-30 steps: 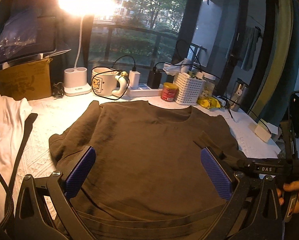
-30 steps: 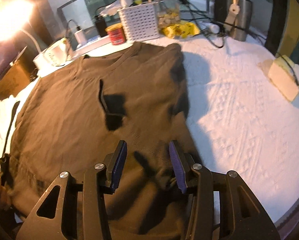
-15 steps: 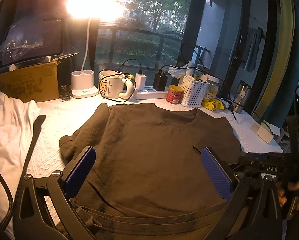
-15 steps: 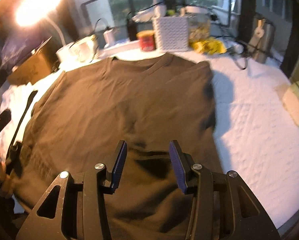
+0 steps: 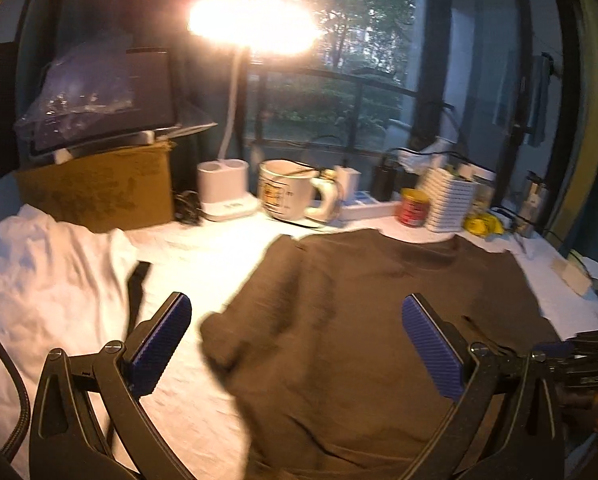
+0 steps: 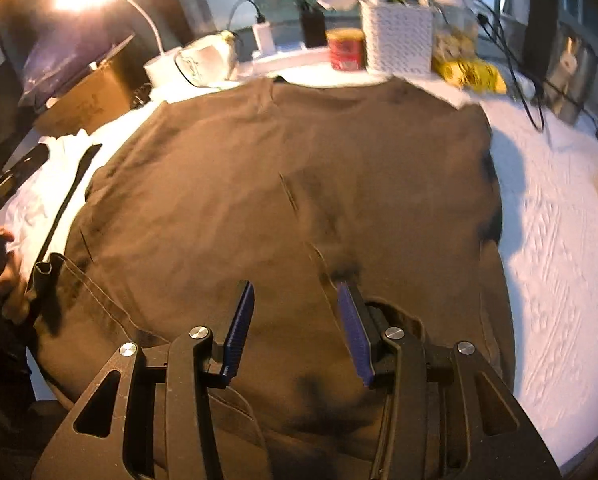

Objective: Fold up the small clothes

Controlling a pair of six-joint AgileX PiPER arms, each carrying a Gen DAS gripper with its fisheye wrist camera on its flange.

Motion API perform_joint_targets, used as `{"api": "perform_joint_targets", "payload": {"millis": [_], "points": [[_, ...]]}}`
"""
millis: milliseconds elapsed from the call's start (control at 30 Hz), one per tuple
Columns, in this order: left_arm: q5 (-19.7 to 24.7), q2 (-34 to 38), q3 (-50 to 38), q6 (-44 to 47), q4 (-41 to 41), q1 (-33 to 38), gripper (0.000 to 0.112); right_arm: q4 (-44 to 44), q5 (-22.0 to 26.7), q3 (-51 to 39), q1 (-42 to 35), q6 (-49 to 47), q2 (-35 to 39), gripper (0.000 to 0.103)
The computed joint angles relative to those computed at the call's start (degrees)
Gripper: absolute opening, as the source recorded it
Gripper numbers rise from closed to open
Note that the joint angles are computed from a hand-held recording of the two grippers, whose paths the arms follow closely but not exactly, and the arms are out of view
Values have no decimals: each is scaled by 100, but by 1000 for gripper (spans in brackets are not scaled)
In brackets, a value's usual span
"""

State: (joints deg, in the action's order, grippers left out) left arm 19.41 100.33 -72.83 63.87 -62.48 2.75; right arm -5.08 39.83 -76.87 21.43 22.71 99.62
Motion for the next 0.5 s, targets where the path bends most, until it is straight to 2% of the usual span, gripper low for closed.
{"api": "perform_joint_targets", "payload": {"millis": [67, 200, 333, 500], "points": [[47, 187, -249, -182, 244, 103, 103, -198, 42, -158, 48, 215, 50, 47], [716, 837, -1242, -1068, 1125, 385, 103, -554, 144, -491, 71, 607, 196, 47], [1177, 1388, -2184, -1724, 2114, 377, 103, -862, 298, -852, 95, 858, 403, 47], [2228, 2186, -3494, -2182, 2582, 401, 103, -1254, 436, -1303, 71, 1184, 720, 47]]}}
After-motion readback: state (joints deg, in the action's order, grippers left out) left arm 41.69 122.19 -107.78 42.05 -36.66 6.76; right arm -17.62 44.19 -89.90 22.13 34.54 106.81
